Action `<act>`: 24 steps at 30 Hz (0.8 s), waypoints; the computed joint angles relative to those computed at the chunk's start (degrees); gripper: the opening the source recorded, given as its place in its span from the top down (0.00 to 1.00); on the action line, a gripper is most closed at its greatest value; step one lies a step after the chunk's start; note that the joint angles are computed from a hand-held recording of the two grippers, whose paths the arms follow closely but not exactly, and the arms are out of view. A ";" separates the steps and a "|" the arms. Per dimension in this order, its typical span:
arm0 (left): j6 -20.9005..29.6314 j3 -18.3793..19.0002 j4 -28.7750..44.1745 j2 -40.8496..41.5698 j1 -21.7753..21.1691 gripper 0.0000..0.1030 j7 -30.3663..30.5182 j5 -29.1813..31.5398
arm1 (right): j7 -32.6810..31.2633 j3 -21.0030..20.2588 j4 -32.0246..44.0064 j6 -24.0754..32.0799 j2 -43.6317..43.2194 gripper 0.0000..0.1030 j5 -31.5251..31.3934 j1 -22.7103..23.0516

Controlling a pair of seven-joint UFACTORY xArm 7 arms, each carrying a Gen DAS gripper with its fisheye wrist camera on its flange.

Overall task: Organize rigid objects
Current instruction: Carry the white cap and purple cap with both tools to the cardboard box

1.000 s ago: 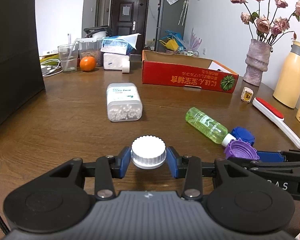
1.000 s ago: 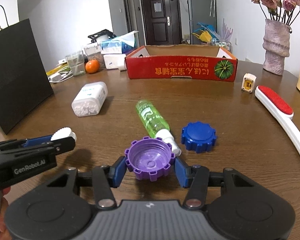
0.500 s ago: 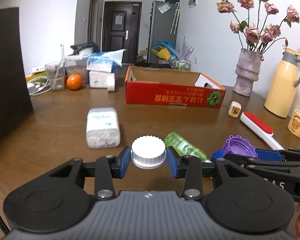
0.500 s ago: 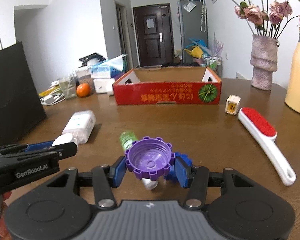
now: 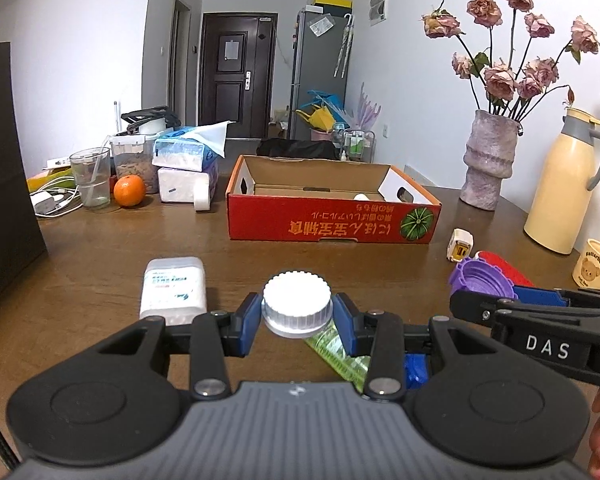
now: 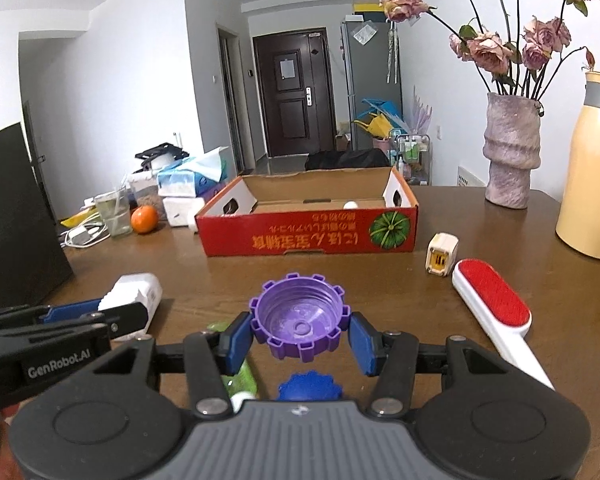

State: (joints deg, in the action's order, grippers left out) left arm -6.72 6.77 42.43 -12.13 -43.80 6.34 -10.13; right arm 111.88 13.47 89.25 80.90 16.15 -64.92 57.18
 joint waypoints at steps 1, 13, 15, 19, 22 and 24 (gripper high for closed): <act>0.32 0.03 0.79 0.53 -0.11 0.60 -0.18 -0.11 | -0.11 -0.12 -0.29 -0.22 -0.32 0.50 0.00 -0.22; 2.87 -16.50 9.93 6.67 17.33 0.60 -7.99 5.96 | -1.47 0.07 -3.35 -3.01 -3.69 0.50 -1.73 -4.46; 3.30 -19.18 11.78 8.01 20.47 0.60 -11.69 9.82 | -1.89 0.12 -3.59 -3.78 -4.02 0.50 -1.86 -5.37; 4.25 -20.64 15.41 10.77 22.87 0.60 -18.84 17.63 | -2.79 0.03 -4.17 -5.54 -4.55 0.50 -1.80 -7.21; 5.49 -19.35 18.45 12.92 22.16 0.60 -24.22 23.48 | -3.32 -0.11 -4.27 -6.56 -4.63 0.50 -1.86 -8.34; 6.22 -18.25 20.37 14.33 21.11 0.60 -25.68 25.08 | -3.73 -0.30 -4.22 -7.19 -4.60 0.50 -1.93 -9.01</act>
